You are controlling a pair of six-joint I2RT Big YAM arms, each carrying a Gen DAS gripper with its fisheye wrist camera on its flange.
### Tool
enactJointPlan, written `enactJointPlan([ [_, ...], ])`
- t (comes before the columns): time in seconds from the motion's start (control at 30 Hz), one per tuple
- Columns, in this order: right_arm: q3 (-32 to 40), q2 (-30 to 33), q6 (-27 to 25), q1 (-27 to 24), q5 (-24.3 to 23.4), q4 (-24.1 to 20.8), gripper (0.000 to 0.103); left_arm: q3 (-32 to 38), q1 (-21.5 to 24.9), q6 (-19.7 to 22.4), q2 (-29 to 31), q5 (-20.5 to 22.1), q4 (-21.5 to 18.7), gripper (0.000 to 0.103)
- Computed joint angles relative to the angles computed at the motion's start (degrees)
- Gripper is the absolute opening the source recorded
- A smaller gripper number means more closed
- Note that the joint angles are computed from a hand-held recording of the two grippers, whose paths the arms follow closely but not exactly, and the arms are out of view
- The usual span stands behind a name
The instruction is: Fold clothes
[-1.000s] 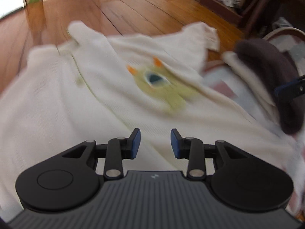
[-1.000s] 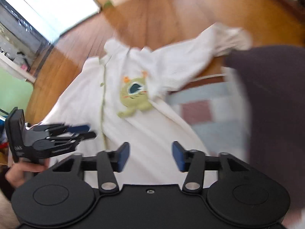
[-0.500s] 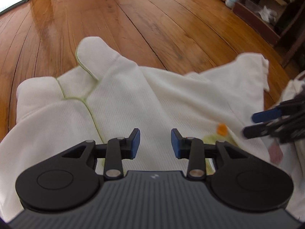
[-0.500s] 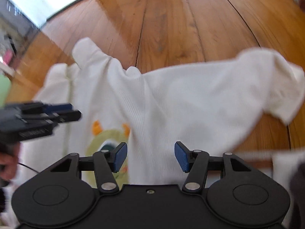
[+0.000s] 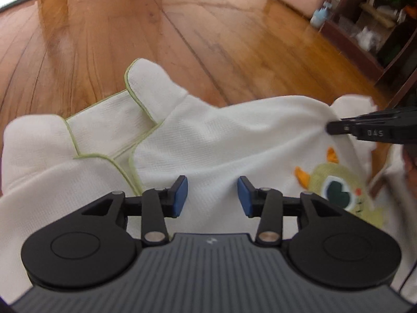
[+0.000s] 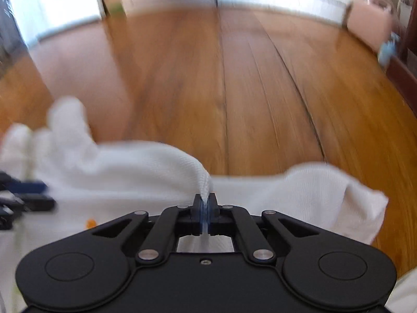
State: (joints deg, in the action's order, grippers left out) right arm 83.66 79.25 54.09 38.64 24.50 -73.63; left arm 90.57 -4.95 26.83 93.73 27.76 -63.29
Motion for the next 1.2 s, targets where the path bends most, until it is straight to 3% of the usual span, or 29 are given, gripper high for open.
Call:
enactJointPlan([
  [0.07, 0.2, -0.2, 1.4, -1.2, -2.7, -1.5, 0.013, 0.0, -0.1, 0.6, 0.1, -0.9, 1.3, 0.041],
  [0.13, -0.5, -3.2, 5.6, -2.4, -2.5, -2.6, 0.054, 2.0, 0.3, 0.4, 1.2, -0.4, 1.1, 0.042],
  [0.2, -1.3, -6.8, 9.0, -4.4, -2.1, -3.8, 0.057, 5.3, 0.5, -0.3, 3.0, -0.5, 0.4, 0.044],
  [0.27, -0.4, -7.9, 8.3, -7.5, -3.9, -7.2, 0.059, 9.5, 0.2, -1.0, 5.5, -1.2, -0.7, 0.048],
  [0.33, 1.5, -7.3, 4.3, -11.5, -6.6, -12.5, 0.063, 14.3, -0.3, -1.7, 8.6, -2.3, -2.3, 0.057],
  [0.43, 2.7, -6.4, -0.9, -15.7, -8.8, -17.6, 0.064, 21.9, -0.9, -4.9, 13.8, -2.5, -7.1, 0.059],
  [0.53, 0.5, -8.2, -2.5, -19.4, -15.5, -16.3, 0.066, 26.3, -1.3, -8.6, 17.4, -0.5, -10.6, 0.059],
  [0.6, -2.9, -10.6, -0.1, -21.6, -21.7, -11.1, 0.067, 27.2, -1.6, -10.7, 18.5, 0.4, -11.0, 0.059],
  [0.67, -6.3, -12.3, 3.5, -22.5, -23.9, -6.7, 0.071, 26.1, -2.3, -11.7, 18.4, 0.0, -9.5, 0.049],
  [0.7, -7.4, -12.3, 5.1, -22.4, -23.7, -5.3, 0.070, 25.4, -2.8, -11.4, 18.0, -1.0, -8.7, 0.012],
  [0.73, -8.2, -12.3, 6.4, -21.6, -21.7, -4.2, 0.047, 24.6, -3.3, -10.8, 17.6, -2.2, -8.0, 0.004],
  [0.77, -8.3, -12.0, 7.2, -20.1, -18.0, -4.5, 0.021, 23.0, -3.6, -10.4, 16.4, -3.2, -5.9, 0.004],
  [0.8, -7.1, -11.2, 6.9, -18.8, -14.0, -5.9, 0.005, 20.3, -3.9, -9.5, 14.4, -4.7, -2.1, 0.004],
  [0.83, -6.0, -10.7, 6.9, -17.2, -8.8, -7.2, 0.005, 17.4, -4.1, -8.1, 12.3, -6.3, 2.2, 0.003],
  [0.9, -3.6, -11.5, 7.7, -13.0, 7.7, -9.1, 0.005, 12.8, -4.2, -6.6, 8.8, -8.6, 9.7, 0.003],
  [0.93, -2.5, -11.9, 7.6, -10.9, 16.4, -10.7, 0.005, 12.1, -4.1, -7.1, 8.3, -8.9, 11.1, 0.003],
  [0.97, -1.8, -12.2, 8.1, -9.8, 21.9, -12.5, 0.005, 12.3, -3.9, -8.4, 8.5, -8.8, 11.2, 0.003],
  [1.07, -1.9, -13.9, 6.3, -10.9, 24.5, -13.0, 0.006, 13.0, -3.3, -12.1, 9.3, -8.6, 11.3, 0.003],
  [1.1, -1.9, -13.6, 7.0, -12.3, 23.3, -14.2, 0.010, 13.2, -3.5, -13.5, 9.6, -9.4, 11.4, 0.004],
  [1.13, -1.9, -13.2, 7.6, -13.7, 22.1, -15.4, 0.026, 13.4, -3.7, -14.8, 10.1, -10.5, 11.1, 0.004],
  [1.2, -1.9, -12.3, 8.6, -16.6, 19.7, -17.7, 0.034, 13.3, -3.9, -16.2, 10.7, -11.8, 10.7, 0.004],
])
